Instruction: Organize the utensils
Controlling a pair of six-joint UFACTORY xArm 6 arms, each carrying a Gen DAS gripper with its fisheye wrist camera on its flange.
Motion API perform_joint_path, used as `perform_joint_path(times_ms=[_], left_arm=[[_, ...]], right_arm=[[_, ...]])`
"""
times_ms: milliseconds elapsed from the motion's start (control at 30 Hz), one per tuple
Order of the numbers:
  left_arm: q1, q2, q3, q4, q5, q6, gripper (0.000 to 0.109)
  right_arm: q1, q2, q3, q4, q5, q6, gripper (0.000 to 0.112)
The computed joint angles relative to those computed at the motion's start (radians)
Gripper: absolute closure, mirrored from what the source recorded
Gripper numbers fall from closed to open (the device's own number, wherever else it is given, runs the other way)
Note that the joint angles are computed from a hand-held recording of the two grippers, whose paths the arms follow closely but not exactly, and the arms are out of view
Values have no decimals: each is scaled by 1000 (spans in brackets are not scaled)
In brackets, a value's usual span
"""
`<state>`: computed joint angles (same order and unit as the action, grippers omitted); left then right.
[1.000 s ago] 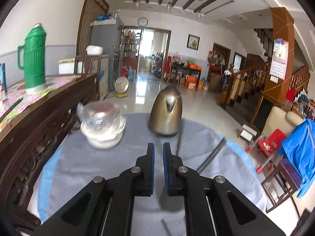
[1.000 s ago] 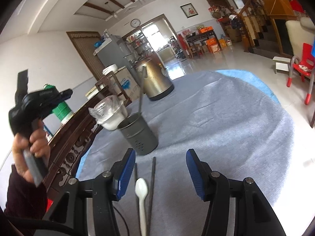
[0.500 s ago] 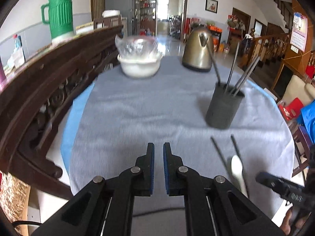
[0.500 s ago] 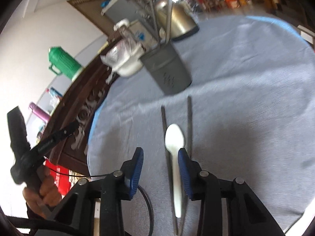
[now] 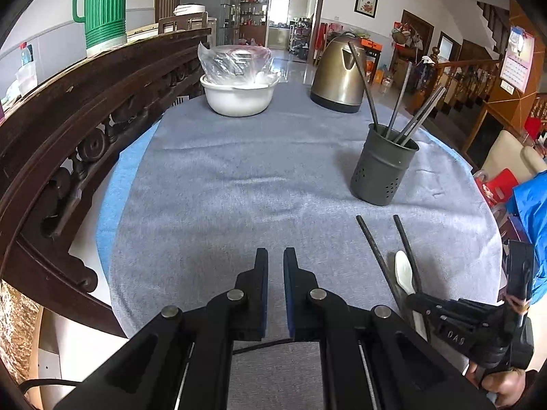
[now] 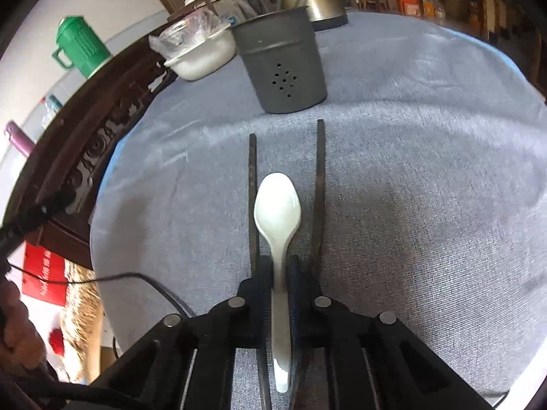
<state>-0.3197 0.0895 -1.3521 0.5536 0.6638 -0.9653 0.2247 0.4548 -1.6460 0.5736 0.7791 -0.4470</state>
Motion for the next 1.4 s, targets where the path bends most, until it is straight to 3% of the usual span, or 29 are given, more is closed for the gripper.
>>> perform_joint_path(times_ms=[200, 367, 467, 533, 600, 733, 867, 1000, 1267, 1400], left_arm=[[-4, -2, -8, -13, 15, 11, 101], [-12, 8, -26, -7, 24, 13, 101], [-13, 13, -34, -7, 30, 16, 101], [-10, 13, -37, -6, 36, 14, 101], [-5, 13, -38, 0, 44, 5, 101], [0, 12, -34, -13, 51, 8, 101], [10, 30, -40, -83, 53, 56, 101], [20, 47, -41, -162, 70, 81, 101], [35, 22, -5, -201, 84, 89, 100], [48, 1, 24, -217, 80, 82, 100]], right_arm=[[-20, -24, -12, 180, 30, -63, 104], [-120, 15, -120, 540, 271, -114, 100], [-161, -23, -87, 750, 285, -197, 99], [-179, -39, -80, 803, 288, -211, 86], [-191, -69, -53, 837, 263, -255, 86], [-174, -85, -40, 749, 169, -257, 86], [-169, -54, -56, 605, 178, -156, 86], [-142, 33, -151, 468, 264, -44, 86], [-60, 251, -416, 265, 404, 132, 87], [-27, 317, -505, 138, 402, 241, 87]])
